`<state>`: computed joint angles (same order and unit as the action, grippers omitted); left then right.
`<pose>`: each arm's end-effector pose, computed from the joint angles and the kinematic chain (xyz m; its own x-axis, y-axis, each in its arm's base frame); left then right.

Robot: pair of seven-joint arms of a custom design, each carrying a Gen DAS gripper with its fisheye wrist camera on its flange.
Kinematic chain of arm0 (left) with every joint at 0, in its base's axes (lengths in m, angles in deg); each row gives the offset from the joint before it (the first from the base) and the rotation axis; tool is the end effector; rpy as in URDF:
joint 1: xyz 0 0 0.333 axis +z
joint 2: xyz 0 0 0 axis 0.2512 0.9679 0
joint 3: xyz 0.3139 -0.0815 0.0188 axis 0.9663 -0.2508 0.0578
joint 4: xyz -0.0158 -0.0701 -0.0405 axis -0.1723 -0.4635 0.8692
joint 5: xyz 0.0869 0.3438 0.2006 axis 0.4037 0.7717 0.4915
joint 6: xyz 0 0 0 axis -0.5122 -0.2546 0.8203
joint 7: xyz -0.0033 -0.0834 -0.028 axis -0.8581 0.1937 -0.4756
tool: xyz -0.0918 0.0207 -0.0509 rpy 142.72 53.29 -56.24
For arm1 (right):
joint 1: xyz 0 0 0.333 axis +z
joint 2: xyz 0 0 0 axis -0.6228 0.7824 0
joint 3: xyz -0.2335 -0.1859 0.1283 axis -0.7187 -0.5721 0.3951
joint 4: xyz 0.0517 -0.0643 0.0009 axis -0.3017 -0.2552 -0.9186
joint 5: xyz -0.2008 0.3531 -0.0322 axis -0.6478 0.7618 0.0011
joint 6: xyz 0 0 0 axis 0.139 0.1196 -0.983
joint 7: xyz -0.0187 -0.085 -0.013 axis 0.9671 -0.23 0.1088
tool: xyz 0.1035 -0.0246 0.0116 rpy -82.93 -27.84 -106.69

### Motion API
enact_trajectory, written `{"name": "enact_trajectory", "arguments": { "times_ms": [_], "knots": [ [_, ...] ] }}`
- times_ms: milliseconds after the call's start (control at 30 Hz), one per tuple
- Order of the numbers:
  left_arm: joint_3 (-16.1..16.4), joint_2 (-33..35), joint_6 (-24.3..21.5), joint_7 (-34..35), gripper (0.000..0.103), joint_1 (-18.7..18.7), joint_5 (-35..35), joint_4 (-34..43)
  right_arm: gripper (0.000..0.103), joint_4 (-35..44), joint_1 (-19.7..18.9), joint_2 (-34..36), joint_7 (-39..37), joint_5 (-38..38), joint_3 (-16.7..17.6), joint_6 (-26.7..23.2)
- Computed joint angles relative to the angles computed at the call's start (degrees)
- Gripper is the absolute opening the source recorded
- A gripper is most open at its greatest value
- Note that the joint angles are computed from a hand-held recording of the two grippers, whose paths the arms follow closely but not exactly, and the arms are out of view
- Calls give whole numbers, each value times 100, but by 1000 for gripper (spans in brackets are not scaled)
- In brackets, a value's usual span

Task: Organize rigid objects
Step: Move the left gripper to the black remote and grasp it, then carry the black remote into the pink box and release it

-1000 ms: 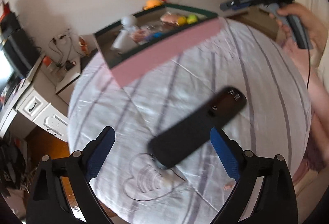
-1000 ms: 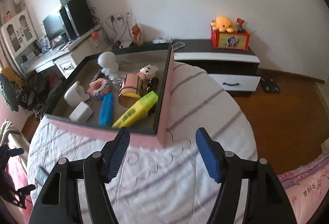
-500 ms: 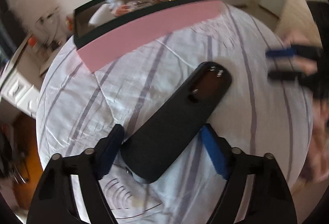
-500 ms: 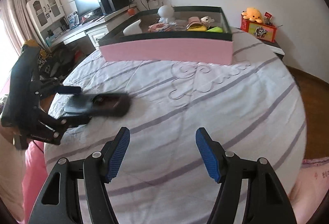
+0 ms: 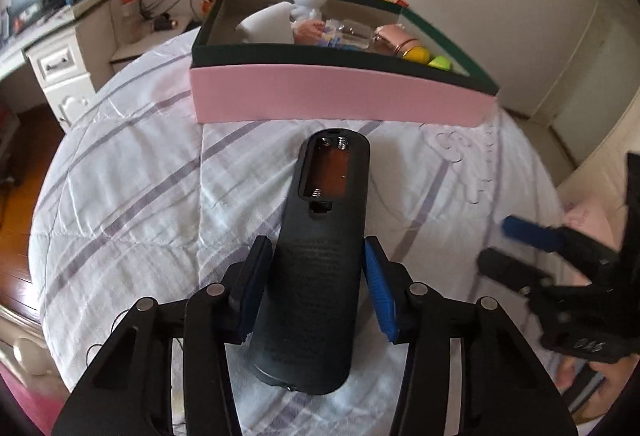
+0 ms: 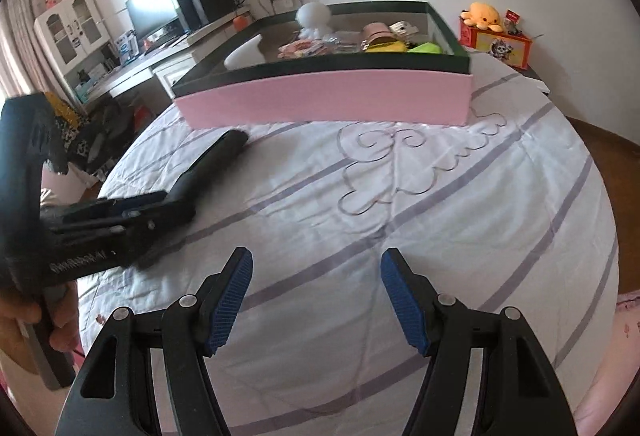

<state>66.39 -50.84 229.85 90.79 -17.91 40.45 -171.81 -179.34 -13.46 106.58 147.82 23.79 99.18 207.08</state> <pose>0.6522 -0.3607 0.3117 -0.0566 -0.9862 0.1557 -0.8199 -0.0431 -0.5709 0.6341 0.4237 0.3099 0.3770 -0.9017 -0.2115 -0.7723 -0.1800 -0.6093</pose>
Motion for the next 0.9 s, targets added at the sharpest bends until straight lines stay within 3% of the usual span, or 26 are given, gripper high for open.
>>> {"name": "enact_trajectory", "arguments": {
  "times_ms": [100, 167, 233, 300, 367, 467, 533, 667, 767, 867, 900],
  "knots": [
    [324, 201, -499, -178, 51, -349, 436, 391, 69, 118, 12, 49, 15, -12, -59, -76],
    [138, 299, -500, -125, 63, -183, 462, 545, 69, 288, 10, 132, -30, -17, -60, -181],
    [168, 418, -574, -158, 64, -198, 577, 726, 69, 554, 130, 261, 33, -68, -205, -358],
    [338, 476, -669, -330, 52, -354, 843, 825, 69, 846, 215, 423, 44, -121, -292, -552],
    [233, 400, -569, -334, 45, -253, 915, 715, 69, 982, 272, 491, 43, -174, -351, -668],
    [160, 212, -311, -404, 44, -140, 886, 438, 69, 995, 243, 491, 8, -167, -330, -562],
    [433, 89, -180, -701, 44, -332, 1111, 286, 69, 991, 226, 467, 10, -179, -350, -486],
    [598, -178, 80, -866, 44, -370, 1388, 99, 69, 947, 425, 310, 369, -412, -772, -268],
    [718, -328, 232, -996, 44, -360, 1577, 72, 68, 1002, 732, 206, 960, -830, -1411, -87],
    [717, -337, 109, -977, 44, -256, 1674, 246, 66, 1536, 567, 396, 982, -935, -1368, -426],
    [667, -296, -2, -916, 44, -176, 1669, 368, 57, 1872, 455, 558, 883, -923, -1280, -668]
  ]
}}
